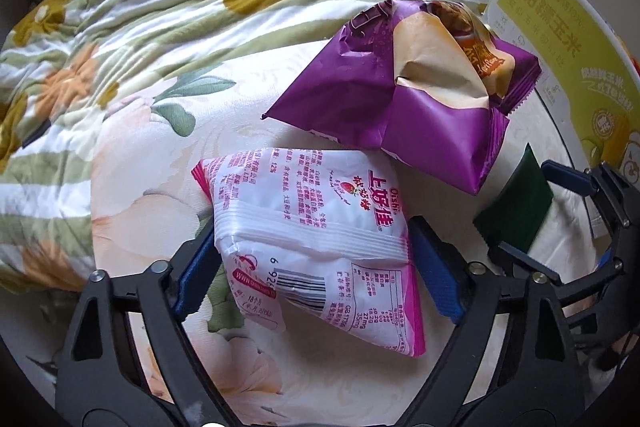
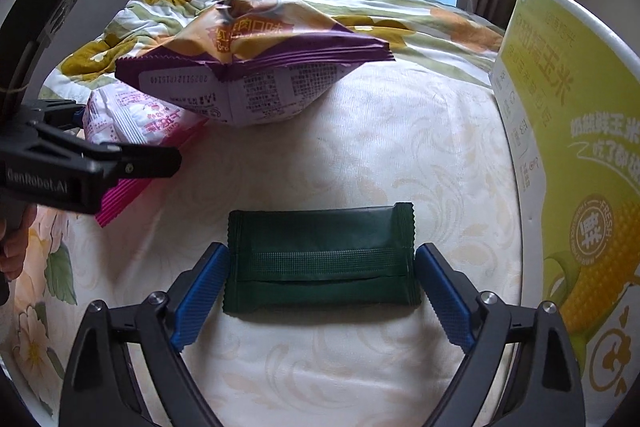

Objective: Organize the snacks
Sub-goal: 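Grasp the pink-white snack bag with left gripper while right grasps dark green bar, then carry the pink-white bag with left gripper over the box while right carries green bar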

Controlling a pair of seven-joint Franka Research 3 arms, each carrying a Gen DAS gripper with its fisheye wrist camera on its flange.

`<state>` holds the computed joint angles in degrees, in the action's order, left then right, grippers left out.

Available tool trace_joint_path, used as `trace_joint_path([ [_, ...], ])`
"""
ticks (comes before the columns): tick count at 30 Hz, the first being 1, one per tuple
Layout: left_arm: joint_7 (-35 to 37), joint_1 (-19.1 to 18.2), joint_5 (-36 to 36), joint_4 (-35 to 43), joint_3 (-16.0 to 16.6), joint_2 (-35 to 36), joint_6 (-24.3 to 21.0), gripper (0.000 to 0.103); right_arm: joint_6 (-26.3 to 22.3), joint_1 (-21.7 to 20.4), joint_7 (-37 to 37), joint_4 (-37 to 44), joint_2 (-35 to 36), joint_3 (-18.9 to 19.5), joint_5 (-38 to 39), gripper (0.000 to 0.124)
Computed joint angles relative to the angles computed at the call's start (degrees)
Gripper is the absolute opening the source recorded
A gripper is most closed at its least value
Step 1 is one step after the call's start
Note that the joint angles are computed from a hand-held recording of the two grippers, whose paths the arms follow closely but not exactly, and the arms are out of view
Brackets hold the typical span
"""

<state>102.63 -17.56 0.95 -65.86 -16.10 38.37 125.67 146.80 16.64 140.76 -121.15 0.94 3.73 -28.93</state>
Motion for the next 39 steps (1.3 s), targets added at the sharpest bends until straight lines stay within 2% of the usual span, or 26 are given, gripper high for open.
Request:
trace_joint_path([
  [5, 1.5, 0.3, 0.5, -1.2, -0.1, -0.8, 1.0, 0.065, 0.1, 0.2, 0.7, 1.1, 1.0, -0.2, -1.0, 0.091],
  [9, 2.3, 0.9, -0.1, -2.3, -0.3, -1.8, 0.4, 0.058, -0.3, 0.7, 2.0, 1.7, 1.4, -0.3, -1.8, 0.083],
  [13, 2.3, 2.1, -2.0, -4.0, -0.7, -3.1, -0.5, 0.057, -1.7, 1.4, 3.3, 3.0, 2.0, -0.2, -2.4, 0.071],
  [19, 3.1, 3.3, -2.9, -8.1, -0.7, -6.2, -0.2, 0.057, -1.8, 1.7, 5.8, 3.0, 1.6, -0.4, -2.1, 0.069],
  [26, 3.7, 5.9, -7.8, -10.6, -1.7, -9.6, -0.3, 0.057, -3.5, 1.7, 9.6, 2.8, -1.2, 0.5, -2.3, 0.069],
  [32, 6.1, 6.9, -11.6, -11.6, -2.3, -13.7, -0.7, 0.057, -7.9, 1.3, 13.9, 4.0, -5.4, 2.9, -4.3, 0.069],
  [39, 8.0, 4.4, -13.9, -4.9, -3.4, -13.9, -2.6, 0.057, -15.2, -1.0, 17.3, 4.9, -13.6, 6.1, -3.8, 0.069],
])
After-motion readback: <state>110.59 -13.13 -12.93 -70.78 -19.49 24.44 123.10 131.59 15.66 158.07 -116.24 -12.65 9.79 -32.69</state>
